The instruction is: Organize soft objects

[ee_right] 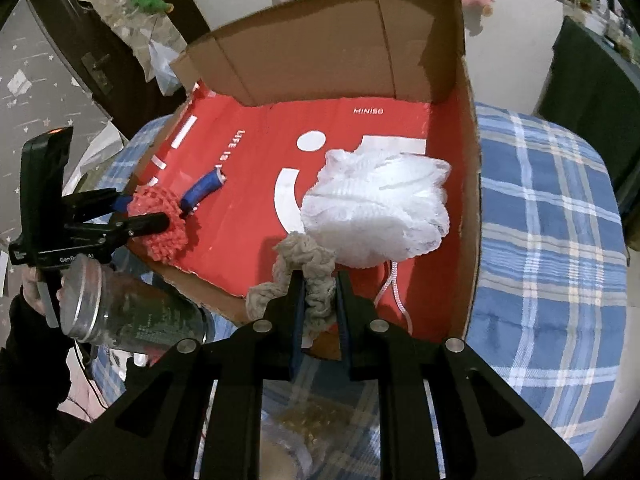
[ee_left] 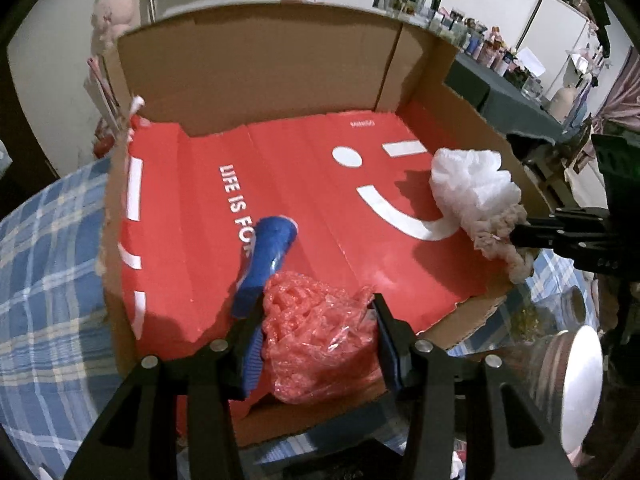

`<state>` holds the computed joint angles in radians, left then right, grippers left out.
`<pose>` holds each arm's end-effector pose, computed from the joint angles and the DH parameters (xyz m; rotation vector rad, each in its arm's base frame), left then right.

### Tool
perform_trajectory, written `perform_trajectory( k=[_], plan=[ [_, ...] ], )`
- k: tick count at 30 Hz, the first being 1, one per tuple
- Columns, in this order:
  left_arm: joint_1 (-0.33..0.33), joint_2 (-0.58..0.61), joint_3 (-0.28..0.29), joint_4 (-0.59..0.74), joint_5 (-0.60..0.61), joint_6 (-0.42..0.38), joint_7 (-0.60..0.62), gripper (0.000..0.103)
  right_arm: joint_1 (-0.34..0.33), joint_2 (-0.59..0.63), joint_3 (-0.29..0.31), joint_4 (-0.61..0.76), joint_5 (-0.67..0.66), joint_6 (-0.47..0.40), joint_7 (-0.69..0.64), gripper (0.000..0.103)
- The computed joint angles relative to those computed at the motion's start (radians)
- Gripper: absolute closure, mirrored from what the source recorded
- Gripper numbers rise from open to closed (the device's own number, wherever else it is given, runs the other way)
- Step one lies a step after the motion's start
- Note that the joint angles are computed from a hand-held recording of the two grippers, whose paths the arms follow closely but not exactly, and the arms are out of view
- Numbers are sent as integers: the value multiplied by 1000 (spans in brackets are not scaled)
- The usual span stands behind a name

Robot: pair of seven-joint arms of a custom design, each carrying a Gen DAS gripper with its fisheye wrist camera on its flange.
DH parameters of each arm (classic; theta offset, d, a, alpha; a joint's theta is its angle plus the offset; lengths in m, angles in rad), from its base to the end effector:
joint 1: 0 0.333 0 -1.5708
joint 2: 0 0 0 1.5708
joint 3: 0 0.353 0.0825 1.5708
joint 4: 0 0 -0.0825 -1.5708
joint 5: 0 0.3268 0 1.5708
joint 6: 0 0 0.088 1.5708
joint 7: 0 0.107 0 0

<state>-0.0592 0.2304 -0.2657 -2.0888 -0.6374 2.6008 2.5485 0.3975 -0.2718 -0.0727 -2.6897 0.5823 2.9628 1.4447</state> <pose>0.5444 -0.1611 0.4182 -1.1567 2.7690 -0.8094 0.3776 0.0866 0.4506 -1.7223 1.9004 -0.1536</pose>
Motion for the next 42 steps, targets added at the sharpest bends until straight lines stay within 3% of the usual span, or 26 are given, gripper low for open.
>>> perform_trajectory(
  k=[3,8,12,25,42],
  plan=[
    [-6,14,5,11,28,-7,-22,53,19,20,-24,18,41,-20,-45,89],
    [-3,32,-3,19,43,20,-43,53,-26,52,14,42,14,-34,-37,89],
    [-5,29,-1,9,75,53,-61,53,-81,74,63,55,-89,-26,36,89],
    [2,72,-11,61,140,68,-143,53,-141,112,91,86,-272,-42,150,89],
    [14,80,-32,58,178,98,-151,51,-144,137,93,104,-341,-74,178,89]
  ],
)
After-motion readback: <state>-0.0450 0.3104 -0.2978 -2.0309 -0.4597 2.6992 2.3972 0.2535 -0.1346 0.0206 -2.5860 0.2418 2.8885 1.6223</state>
